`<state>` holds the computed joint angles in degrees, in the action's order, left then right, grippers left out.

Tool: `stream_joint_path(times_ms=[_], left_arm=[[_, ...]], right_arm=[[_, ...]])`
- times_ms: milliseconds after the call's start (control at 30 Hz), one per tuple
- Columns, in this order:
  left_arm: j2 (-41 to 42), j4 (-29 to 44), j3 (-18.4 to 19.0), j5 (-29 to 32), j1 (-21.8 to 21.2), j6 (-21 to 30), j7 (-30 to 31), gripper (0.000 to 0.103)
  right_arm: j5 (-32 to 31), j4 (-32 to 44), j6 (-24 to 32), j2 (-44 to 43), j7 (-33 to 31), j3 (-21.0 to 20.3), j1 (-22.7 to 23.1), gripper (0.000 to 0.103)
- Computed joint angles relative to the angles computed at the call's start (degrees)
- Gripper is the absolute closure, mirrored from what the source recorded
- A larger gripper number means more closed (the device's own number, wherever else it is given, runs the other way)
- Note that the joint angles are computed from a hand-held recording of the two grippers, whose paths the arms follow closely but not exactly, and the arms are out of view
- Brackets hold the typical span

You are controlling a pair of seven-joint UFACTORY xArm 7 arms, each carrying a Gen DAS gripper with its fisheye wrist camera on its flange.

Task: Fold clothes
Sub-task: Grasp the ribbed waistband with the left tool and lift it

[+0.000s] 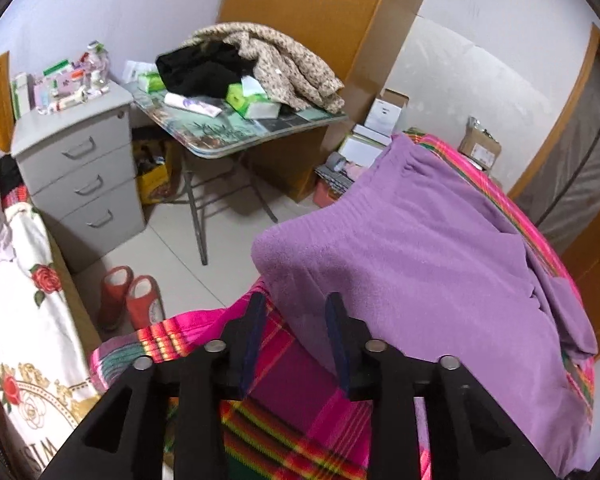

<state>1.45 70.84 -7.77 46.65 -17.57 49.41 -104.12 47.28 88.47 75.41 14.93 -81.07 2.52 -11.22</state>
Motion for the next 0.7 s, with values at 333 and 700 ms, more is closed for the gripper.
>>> stream_joint_path(times_ms=[333,700], left_arm=[[1.85,1.28,0.95,2.38,0.2,-3.14,2.51,0.068],[-0.31,-0.45,0.75,4.74,0.41,-4.26,0.53,0.099]], right_arm=[[-2.95,-3.38,-2.02,-2.67,-4.56,-0.03,1.82,0.076],[-4.27,-5.46,-8.4,-3.38,-6.85,-0.39,3.75,0.077]])
